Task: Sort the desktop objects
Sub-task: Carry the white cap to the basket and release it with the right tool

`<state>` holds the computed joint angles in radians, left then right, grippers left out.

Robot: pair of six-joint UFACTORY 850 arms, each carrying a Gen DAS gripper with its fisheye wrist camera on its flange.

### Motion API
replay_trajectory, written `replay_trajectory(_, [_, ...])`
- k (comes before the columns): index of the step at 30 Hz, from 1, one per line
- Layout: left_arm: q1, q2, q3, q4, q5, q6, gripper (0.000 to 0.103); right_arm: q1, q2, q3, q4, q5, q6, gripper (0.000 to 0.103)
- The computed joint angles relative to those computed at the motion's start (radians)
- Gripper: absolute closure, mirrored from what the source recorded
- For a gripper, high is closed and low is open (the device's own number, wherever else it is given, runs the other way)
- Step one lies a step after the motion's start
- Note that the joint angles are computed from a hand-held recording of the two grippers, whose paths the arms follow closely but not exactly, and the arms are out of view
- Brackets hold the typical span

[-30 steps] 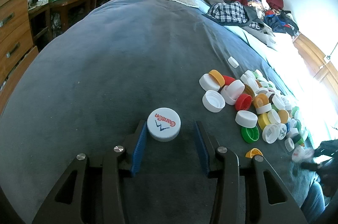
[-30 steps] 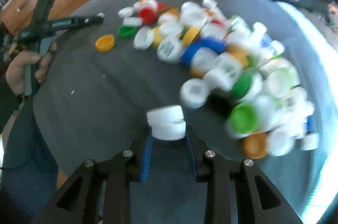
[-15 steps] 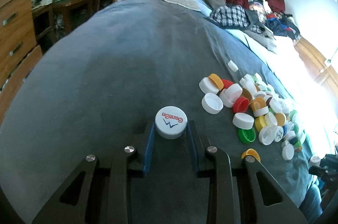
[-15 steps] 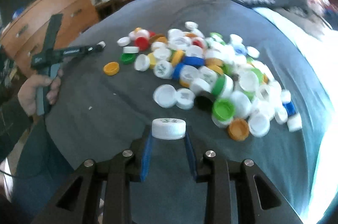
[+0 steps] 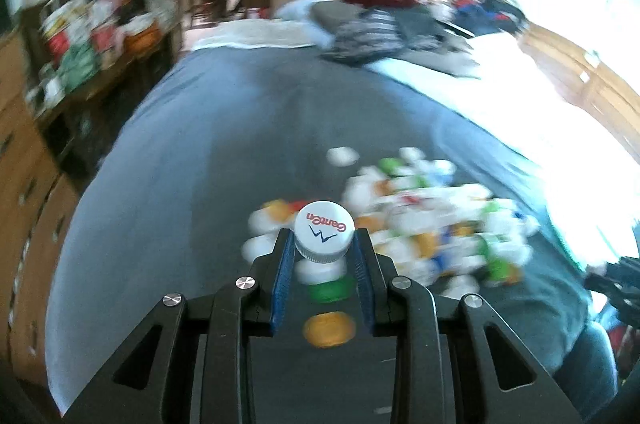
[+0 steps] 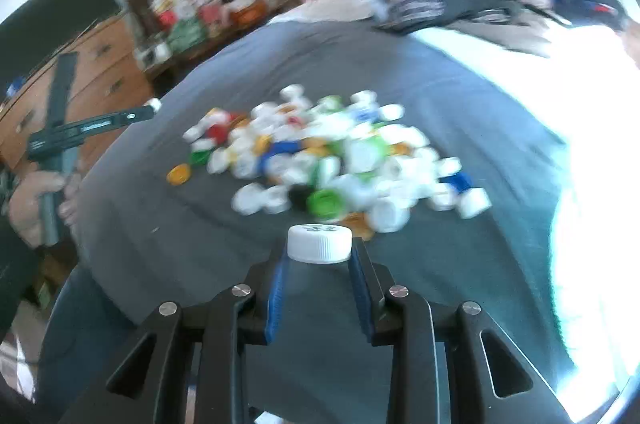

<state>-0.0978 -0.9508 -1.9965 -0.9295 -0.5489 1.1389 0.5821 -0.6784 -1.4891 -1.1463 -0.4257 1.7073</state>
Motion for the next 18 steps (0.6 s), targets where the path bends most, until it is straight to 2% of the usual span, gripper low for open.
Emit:
replay_trajectory(4, [-0.093,0.060,0.047,-0.013,0.007,0.030,0.078,-0.014,0.110,0.133,-0.129,-0.108,0.184,0.071])
replay_trajectory(7, [-0.173,0.075,0.041,0.015,-0.002,0.004,0.078,-0.032,0.226,0.250,-0.165,-0.185,0.258,0.071])
replay_trajectory(11, [-0.270,0.079,0.011,0.057,-0.027,-0.046,0.078,-0.064,0.396,0.400,-0.145,-0.256,0.274,0.070])
replay_trajectory(15, [-0.370,0.044,-0.080,0.159,-0.098,-0.151,0.078,-0.117,0.511,0.497,-0.105,-0.277,0.259,0.070])
replay_trajectory(18, [-0.436,0.014,-0.138,0.246,-0.160,-0.216,0.078,-0.161,0.569,0.548,-0.072,-0.245,0.240,0.070])
